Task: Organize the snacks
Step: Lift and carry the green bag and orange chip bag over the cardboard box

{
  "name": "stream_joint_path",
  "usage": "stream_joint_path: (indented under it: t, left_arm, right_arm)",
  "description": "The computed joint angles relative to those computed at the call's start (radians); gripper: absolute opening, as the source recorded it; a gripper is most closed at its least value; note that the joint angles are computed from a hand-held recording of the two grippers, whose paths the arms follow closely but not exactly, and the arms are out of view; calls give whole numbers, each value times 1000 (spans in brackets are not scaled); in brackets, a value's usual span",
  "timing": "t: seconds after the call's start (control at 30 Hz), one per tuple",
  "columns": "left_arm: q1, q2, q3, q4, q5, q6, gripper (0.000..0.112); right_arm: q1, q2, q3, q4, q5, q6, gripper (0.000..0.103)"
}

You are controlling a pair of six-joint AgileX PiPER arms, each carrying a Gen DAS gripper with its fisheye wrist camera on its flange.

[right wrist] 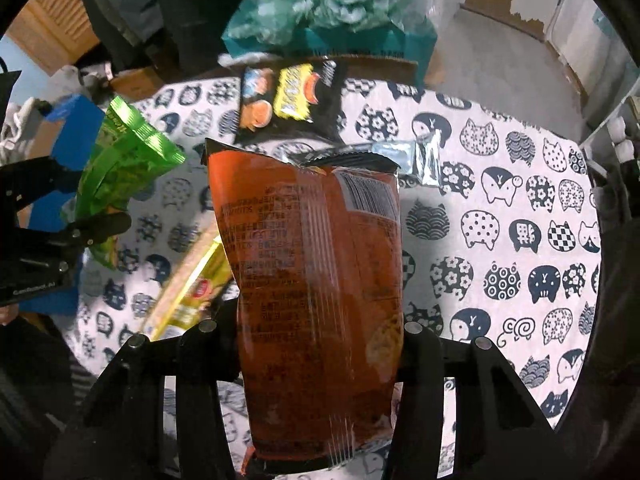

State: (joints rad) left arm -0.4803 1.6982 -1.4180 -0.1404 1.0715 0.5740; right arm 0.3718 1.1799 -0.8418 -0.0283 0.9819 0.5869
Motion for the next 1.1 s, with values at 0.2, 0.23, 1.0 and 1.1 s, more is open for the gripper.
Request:
stream_joint_path:
  t: [0.2,0.23,1.0,1.1]
  left_arm:
    - [58,-71,8,-17,16,17,52]
    - [72,-83,7,-23,24,25,52]
    - [305,-304,40,-103,74,138,52]
    - [334,-312,40,-116,74,164,53]
  right_arm:
    - [108,-28,-84,-60,60,114,48]
    - [130,-36,-98,-74,75,135,48]
    - [376,80,-357,-198,130,301,48]
    - [384,113,-389,-192,128,301,48]
